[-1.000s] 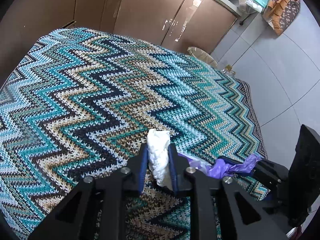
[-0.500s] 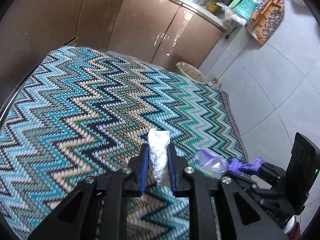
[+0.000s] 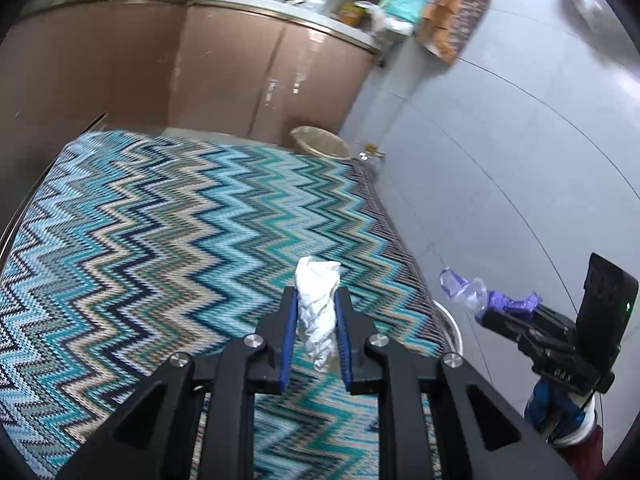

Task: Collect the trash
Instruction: 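Carry the white tissue and purple glove over the trash bin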

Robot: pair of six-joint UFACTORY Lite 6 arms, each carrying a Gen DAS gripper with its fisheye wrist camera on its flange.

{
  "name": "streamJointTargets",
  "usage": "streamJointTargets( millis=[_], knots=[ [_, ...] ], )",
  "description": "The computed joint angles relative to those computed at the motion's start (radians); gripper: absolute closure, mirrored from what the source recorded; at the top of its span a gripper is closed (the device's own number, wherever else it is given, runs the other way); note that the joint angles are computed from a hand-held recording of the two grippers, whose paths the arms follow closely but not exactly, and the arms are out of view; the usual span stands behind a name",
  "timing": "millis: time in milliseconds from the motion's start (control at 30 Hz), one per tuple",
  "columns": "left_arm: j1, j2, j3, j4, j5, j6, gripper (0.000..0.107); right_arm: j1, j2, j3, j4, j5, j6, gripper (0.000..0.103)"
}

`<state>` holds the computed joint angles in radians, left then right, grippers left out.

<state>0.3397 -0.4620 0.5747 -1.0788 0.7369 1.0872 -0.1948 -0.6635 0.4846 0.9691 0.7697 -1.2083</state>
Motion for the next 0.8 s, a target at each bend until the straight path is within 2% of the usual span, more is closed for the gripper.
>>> streamJointTargets(
  millis=[100,200,300,400,533,633,800],
  knots=[
    [-0.153,-0.080,-0.015,0.077,-0.062,-0.141,0.090,-0.251,-0.044,-0.014,0.012,0.161,-0.108,0.069],
    [-0.345,-0.090,0.002,0.168,-0.155,-0.305,0.090,-0.514,-0.001,-0.005,0.028,0.299,-0.245,0.069],
    [-0.558,-0.021,0.059,0.282,-0.265,-0.492,0.090,-0.718,0.100,0.026,0.025,0.361,-0.370,0.069],
    [-0.749,0.124,0.162,0.410,-0.358,-0.671,0.090,-0.851,0.221,0.067,0.020,0.354,-0.468,0.069],
    [-0.947,0.395,0.373,0.601,-0.423,-0.891,0.090,-0.961,0.425,0.142,0.029,0.279,-0.572,0.069],
    [-1.026,0.576,0.525,0.667,-0.428,-0.963,0.090,-0.989,0.572,0.209,0.044,0.209,-0.613,0.069],
    [-1.123,0.895,0.848,0.783,-0.370,-1.085,0.090,-0.989,0.797,0.334,0.068,0.110,-0.629,0.068]
  ],
)
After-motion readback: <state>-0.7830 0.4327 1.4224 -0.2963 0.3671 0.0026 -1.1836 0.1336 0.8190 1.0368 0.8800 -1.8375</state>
